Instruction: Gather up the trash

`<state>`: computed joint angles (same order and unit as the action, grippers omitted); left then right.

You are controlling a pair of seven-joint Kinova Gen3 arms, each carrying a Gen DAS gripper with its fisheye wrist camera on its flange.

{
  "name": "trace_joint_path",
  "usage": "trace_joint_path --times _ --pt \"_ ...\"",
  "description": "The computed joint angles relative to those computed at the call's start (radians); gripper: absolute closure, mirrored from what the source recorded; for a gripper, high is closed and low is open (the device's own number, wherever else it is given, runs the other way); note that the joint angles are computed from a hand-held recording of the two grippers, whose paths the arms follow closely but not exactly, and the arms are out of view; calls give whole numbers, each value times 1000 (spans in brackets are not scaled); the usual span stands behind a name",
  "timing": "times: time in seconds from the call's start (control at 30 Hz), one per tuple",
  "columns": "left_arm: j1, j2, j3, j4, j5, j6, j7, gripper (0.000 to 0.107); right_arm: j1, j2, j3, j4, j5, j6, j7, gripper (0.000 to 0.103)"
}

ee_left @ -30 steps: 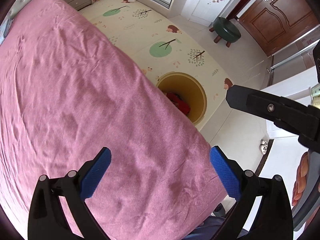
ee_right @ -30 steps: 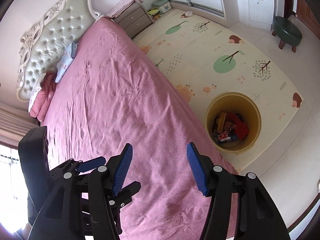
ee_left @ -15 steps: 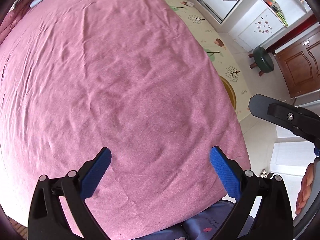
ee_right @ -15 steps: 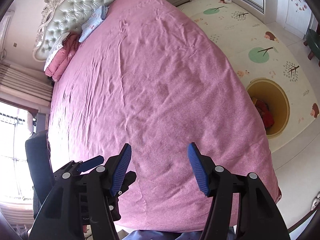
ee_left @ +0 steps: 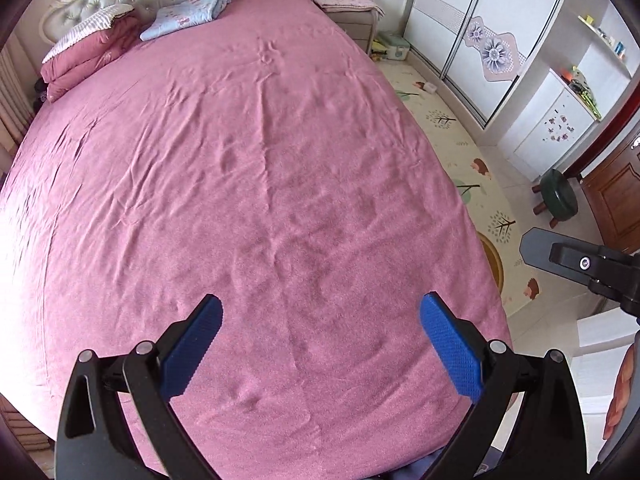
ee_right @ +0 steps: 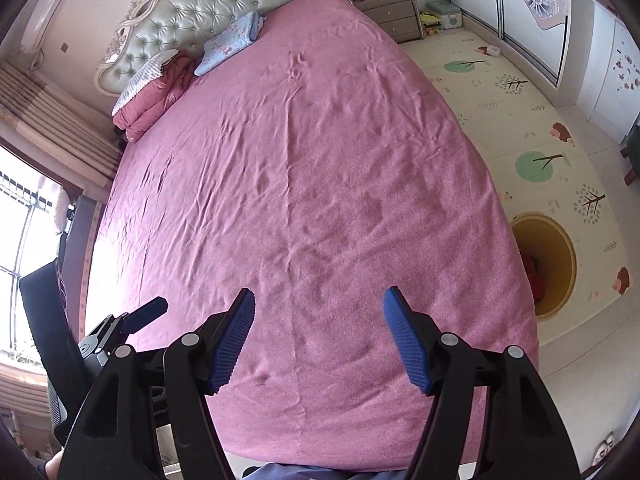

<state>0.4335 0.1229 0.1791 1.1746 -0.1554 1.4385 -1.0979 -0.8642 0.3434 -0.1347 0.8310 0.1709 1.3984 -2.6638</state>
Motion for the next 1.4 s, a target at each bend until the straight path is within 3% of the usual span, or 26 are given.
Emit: trace_joint_path --times 0.2,0.37,0.5,0.7,1.4 --pt "-22 -47 -12 -17 -4 21 106 9 -49 10 17 -85 65 24 -10 27" --pt "12 -67 18 -36 -147 49 254 9 -107 20 40 -127 143 30 4 16" --pt "47 -57 41 -69 -241 98 272 9 -97 10 39 -101 137 -2 -13 11" --pt "66 -54 45 -91 -289 129 287 9 -89 3 29 -78 128 -21 -24 11" --pt "46 -72 39 -74 -249 109 305 9 -121 6 35 -105 168 -6 2 10"
